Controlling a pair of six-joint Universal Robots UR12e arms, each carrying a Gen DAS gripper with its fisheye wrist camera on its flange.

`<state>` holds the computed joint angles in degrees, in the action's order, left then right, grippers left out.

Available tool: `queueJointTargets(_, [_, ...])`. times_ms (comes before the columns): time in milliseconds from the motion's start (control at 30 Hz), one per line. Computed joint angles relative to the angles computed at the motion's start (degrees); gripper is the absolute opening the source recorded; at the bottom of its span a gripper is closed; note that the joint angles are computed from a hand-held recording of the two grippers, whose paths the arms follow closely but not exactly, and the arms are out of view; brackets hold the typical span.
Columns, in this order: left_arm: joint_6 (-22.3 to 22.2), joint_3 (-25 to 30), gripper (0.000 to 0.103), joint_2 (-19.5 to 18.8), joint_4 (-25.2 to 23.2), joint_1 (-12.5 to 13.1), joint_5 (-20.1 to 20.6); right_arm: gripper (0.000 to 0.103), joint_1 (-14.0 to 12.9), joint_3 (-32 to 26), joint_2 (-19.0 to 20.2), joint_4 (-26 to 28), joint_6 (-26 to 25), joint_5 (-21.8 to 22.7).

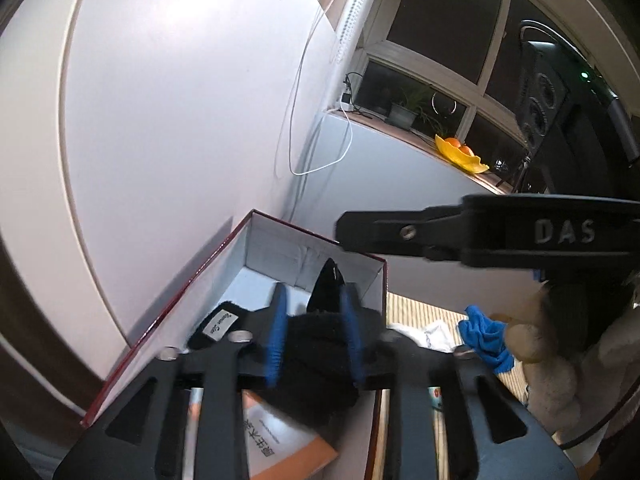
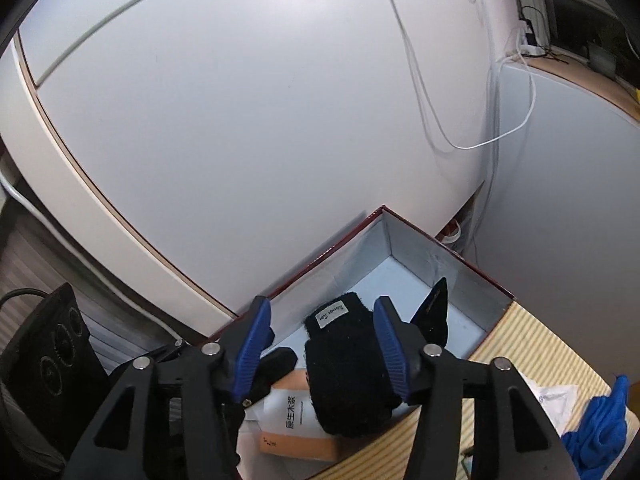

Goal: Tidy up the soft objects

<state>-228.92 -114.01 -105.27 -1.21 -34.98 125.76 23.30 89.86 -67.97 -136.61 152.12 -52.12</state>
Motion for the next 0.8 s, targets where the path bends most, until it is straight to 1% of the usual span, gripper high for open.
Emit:
queueJointTargets(67, [-0.28,0.19,0.044,-0.08,0.01,-0.39,0.28,0.055,-0.51,0.76,-0.63,-0.69,0.03,0.10])
queueJointTargets(200, [-0.12,0.51,0.045,-0.25,0.37,-0.76,-0.59,0.058,-1.48,2.54,-1.90,-2.07,-0.20,-0.26])
queueJointTargets(233, [-0.03,0.71,0.047,-0.34,0.41,-0.71,-0.96,0.060,-1.77,3.09,-2.32,-2.40,-0.48,-0.46])
queueJointTargets(267, [-0.05,0.75,0.051,-0.36,0.63,-0.89,-1.20,0.061,-2.21,4.04,-3.06,-3.08,-1.03,-0.92])
queueJointTargets(300, [-0.04,0.77,0.053,-0.41,0.98,-1.15,-1.32,0.063,-2.56,4.74,-3.58,-3.63,-1.43,-1.26])
queueJointTargets(433, [0.43,1.37,0.054,-0.81,1.43,-2.03,-2.31,0.064,-4.41,7.72,-5.91,-4.71,-2.86,-2.37])
queueJointTargets(533, [1.09,1.77,0.054,-1.03,2.36,-2.65,-3.99,0.064,-6.67,10.16,-7.85,-4.66,-3.58,-2.27])
queueJointTargets(600, [2.04,2.28,0.061,-1.44,3.22,-3.17,-4.79,0.064,-8.42,11.78,-9.10,-5.04,-3.28,-1.77])
queueJointTargets(633, [2.33,2.47,0.062,-1.59,3.48,-3.35,-5.06,0.064,-9.42,12.62,-9.80,-5.04,-3.08,-1.44])
queueJointTargets(800, [4.35,4.21,0.062,-3.02,4.44,-4.39,-8.50,0.064,-14.43,16.97,-13.16,-7.28,-1.38,0.43])
